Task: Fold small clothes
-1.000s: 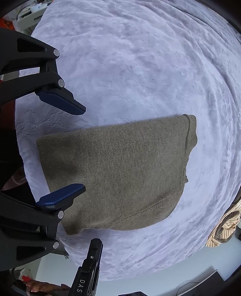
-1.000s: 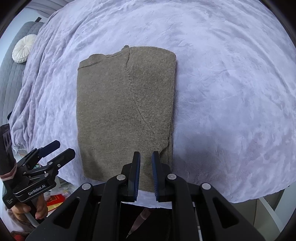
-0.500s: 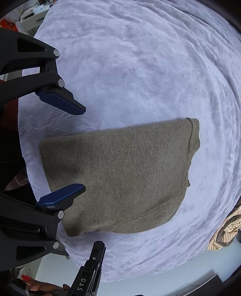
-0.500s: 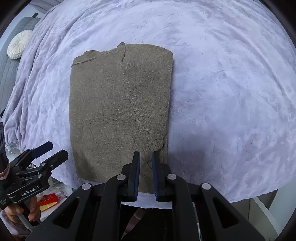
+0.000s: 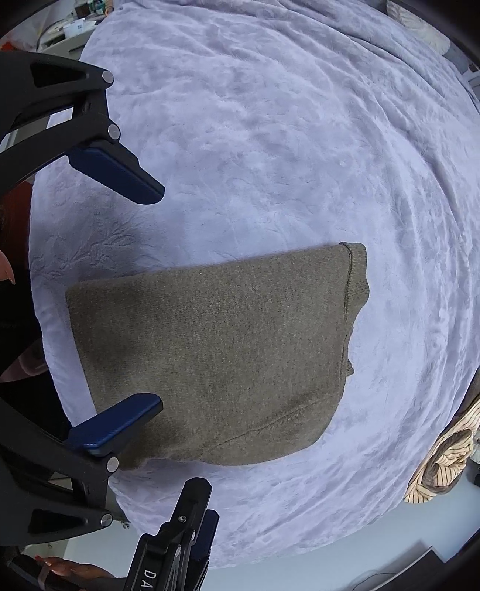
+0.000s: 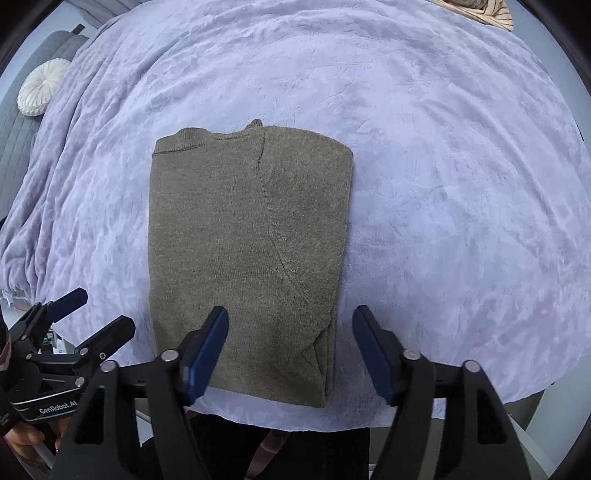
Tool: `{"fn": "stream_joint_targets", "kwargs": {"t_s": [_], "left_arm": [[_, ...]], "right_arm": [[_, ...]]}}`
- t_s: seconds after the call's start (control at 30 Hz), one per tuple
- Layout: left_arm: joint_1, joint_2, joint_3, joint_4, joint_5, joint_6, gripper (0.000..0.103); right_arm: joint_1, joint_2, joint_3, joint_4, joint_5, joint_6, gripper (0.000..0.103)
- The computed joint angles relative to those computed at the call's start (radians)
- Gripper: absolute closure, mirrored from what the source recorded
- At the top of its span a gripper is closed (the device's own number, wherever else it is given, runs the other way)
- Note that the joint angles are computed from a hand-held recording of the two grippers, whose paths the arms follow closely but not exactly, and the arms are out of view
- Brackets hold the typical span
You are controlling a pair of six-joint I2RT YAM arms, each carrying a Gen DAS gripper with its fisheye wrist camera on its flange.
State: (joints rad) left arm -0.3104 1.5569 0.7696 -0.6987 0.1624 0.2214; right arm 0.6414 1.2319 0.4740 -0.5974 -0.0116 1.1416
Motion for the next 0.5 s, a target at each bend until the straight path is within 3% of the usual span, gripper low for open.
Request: {"fn": "stream_joint_targets", "kwargs": {"t_s": [0.1, 0.17, 0.5], "left_arm": [[0.003, 0.004, 0.001, 0.006, -0.010, -0.012, 0.000], [0.009, 0.011, 0.003, 0.006, -0.007, -0.013, 0.000], [-0.010, -0.017, -0.011, 0.025, -0.047, -0.041, 0.000]], "right_arm": [[0.019, 0.019, 0.023, -0.021, 0.039, 0.010, 0.023], [0.029, 0.030, 0.038, -0.041, 0.070, 0.014, 0.014], [0.045, 0.063, 0.082, -0.101, 0.099, 0.030, 0.014]]}}
